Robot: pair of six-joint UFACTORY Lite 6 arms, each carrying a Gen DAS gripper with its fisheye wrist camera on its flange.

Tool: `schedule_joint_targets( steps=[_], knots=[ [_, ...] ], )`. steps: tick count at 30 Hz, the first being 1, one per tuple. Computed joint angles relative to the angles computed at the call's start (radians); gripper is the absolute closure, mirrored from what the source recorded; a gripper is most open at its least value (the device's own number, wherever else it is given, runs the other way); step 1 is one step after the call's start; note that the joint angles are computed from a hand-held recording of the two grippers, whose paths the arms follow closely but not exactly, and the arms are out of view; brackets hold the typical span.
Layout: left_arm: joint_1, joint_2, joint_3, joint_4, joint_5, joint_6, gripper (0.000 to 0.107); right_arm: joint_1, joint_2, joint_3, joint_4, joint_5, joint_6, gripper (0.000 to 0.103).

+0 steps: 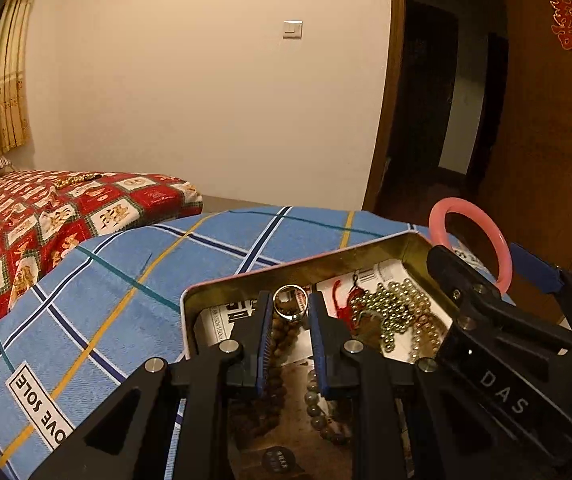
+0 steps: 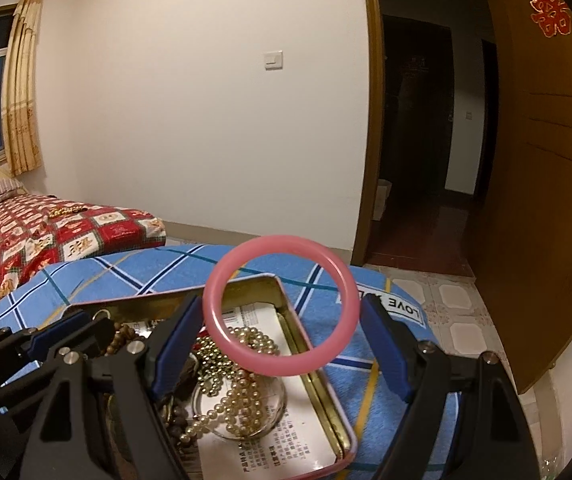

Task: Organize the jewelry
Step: 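Lower the ring and pink bangle into the tin and open both tools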

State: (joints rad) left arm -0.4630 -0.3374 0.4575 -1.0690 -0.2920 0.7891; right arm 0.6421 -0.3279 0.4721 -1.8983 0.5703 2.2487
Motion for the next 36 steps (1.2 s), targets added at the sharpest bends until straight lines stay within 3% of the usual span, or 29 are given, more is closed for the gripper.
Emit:
schedule_joint_targets(
  steps=[11, 15, 25, 36],
  knots=[
    [0.041, 0.071, 0.033, -0.017, 0.045, 0.020, 0.089, -0.051, 0.083, 0.055, -0.048, -0.107, 0.013, 0.020],
    [0.024, 0.088, 0.050, -0.175, 0.033, 0.174, 0.089, -0.087, 0.097, 0.066, -0.064, -0.178, 0.017, 0.020],
    [-0.003, 0.093, 0.059, -0.290, -0.001, 0.300, 0.089, -0.072, 0.093, 0.061, -0.092, -0.189, 0.029, 0.020],
    [-0.006, 0.092, 0.059, -0.303, 0.001, 0.314, 0.089, -0.079, 0.089, 0.060, -0.105, -0.204, 0.030, 0.018]
  ],
)
